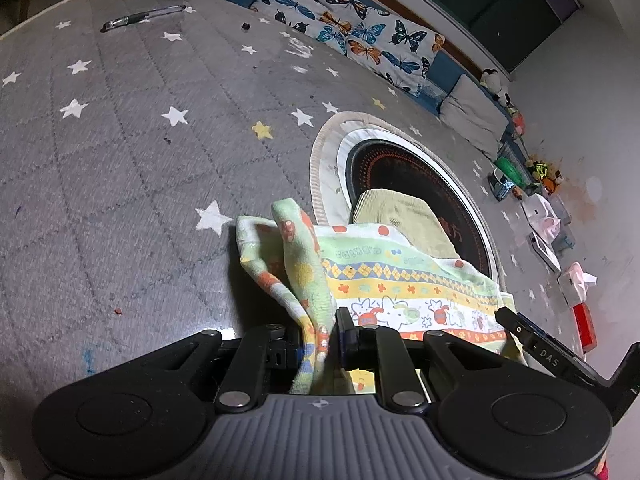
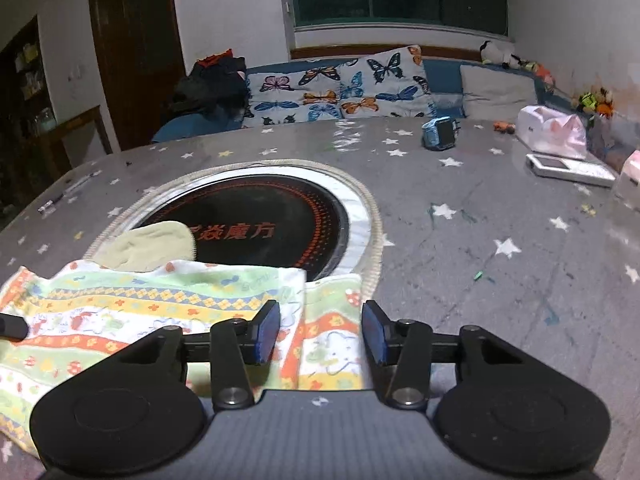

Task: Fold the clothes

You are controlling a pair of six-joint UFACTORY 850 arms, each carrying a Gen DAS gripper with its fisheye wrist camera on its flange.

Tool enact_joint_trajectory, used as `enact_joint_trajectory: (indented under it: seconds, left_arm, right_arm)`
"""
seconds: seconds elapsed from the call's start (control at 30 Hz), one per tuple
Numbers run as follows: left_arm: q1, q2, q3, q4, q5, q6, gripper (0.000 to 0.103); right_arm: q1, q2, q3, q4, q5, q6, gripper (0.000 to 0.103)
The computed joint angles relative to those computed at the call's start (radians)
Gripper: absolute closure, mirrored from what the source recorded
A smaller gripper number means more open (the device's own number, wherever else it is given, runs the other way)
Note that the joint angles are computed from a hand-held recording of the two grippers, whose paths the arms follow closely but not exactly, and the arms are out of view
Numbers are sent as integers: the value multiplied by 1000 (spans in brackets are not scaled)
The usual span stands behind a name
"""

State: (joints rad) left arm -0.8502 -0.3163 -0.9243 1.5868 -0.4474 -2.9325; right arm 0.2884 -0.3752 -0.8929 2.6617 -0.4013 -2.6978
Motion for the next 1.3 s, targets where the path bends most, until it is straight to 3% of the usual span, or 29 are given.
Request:
enact_joint_trajectory:
  seconds: [0.07, 0.13, 0.2, 0.4, 0.63, 0.77, 0.9, 0.97, 1.03, 1.07, 1.13, 1.2, 1.3]
  left_arm:
    - [0, -5, -9, -23, -4, 36, 87]
    - [-1, -10, -19, -50, -9, 77, 87]
    - [-3, -12, -31, -84, -18, 131, 88]
    - [-1, -24, -98, -103, -43, 274, 92]
    - [28, -135, -298, -98, 3, 457, 92]
    - [35, -206, -411, -173, 26, 602, 93]
    - [29, -235, -454, -259, 12, 716, 92]
    - [30, -234, -450, -279, 6, 726, 92]
    - [33, -230, -444, -294, 2, 731, 92]
    - [34, -223, -434, -290, 2, 721, 92]
    - [37, -210, -415, -280, 3, 703, 92]
    - [40, -203, -401, -269, 7, 686, 92]
    - [44, -196, -385, -248, 15, 659, 92]
  right_arm:
    - [0, 4, 2, -59, -3, 62, 66]
    - [3, 5, 4, -85, -9, 86, 85]
    - [6, 9, 10, -75, -16, 80, 91]
    - [-22, 67, 56, -61, -70, 94, 96]
    - [-82, 145, 94, 135, -83, -100, 103]
    - [-147, 158, 89, 142, -61, -68, 103]
    - [-207, 139, 83, -64, -58, 146, 96]
    - [-220, 113, 79, -166, -78, 259, 92]
    - [-228, 83, 67, -258, -100, 365, 78]
    - [-228, 66, 59, -298, -111, 412, 77]
    - [-225, 40, 45, -325, -130, 457, 75]
    - [-220, 18, 27, -365, -140, 521, 65]
    - [-198, 3, 17, -336, -120, 530, 63]
